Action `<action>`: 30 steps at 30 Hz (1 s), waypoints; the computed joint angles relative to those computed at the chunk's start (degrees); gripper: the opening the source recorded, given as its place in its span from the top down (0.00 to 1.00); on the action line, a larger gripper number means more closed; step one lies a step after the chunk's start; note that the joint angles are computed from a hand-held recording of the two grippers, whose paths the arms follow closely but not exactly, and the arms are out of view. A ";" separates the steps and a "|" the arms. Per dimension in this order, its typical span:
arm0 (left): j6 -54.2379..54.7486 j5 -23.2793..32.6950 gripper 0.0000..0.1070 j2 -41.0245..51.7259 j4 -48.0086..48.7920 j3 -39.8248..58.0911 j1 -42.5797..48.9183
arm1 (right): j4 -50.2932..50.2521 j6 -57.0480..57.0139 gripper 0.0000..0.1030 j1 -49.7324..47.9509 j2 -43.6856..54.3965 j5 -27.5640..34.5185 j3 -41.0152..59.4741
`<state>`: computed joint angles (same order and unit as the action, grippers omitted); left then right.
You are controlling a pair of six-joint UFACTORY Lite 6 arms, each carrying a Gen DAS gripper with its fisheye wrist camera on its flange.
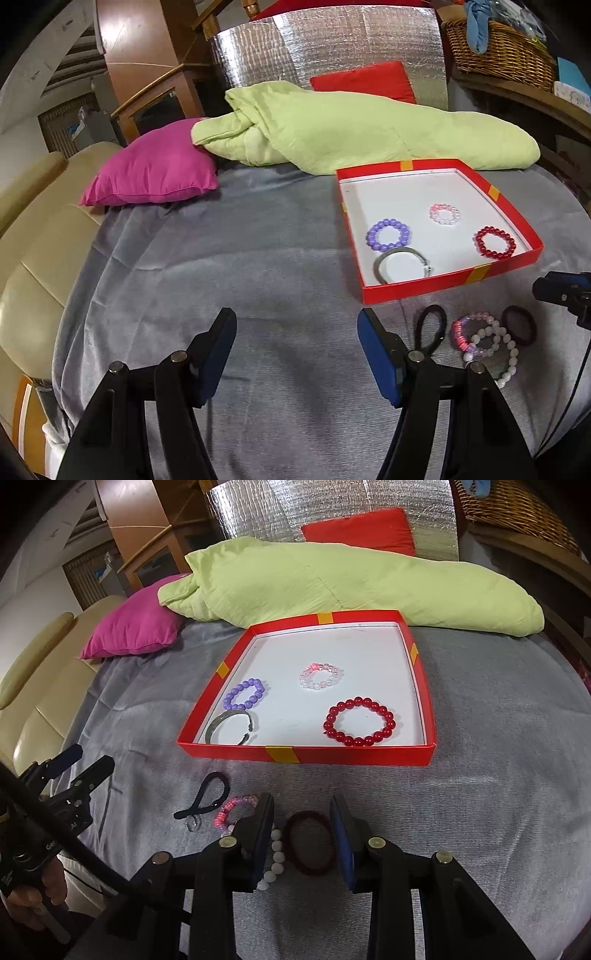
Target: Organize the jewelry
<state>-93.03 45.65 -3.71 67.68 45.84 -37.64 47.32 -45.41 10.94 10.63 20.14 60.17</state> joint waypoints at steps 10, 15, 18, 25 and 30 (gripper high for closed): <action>-1.05 0.00 0.36 -5.40 0.86 -3.95 2.32 | -1.51 1.99 0.67 1.41 1.00 -0.33 0.87; -1.72 0.03 0.36 -7.82 1.09 -5.57 3.60 | -2.03 2.86 0.67 2.27 1.59 -0.46 1.36; -1.73 -0.43 0.36 -9.12 1.05 -6.38 4.48 | -2.42 3.33 0.67 2.97 1.97 -0.52 1.78; -1.66 -0.43 0.36 -11.09 1.11 -7.42 5.15 | -3.90 4.86 0.67 4.45 2.72 -0.80 2.39; -1.65 -0.37 0.36 -11.39 1.32 -7.61 5.44 | -4.35 5.03 0.67 4.72 2.84 -0.54 2.56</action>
<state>-94.68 45.29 -15.10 69.00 38.23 -32.20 42.98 -40.38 15.66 13.47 19.61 62.72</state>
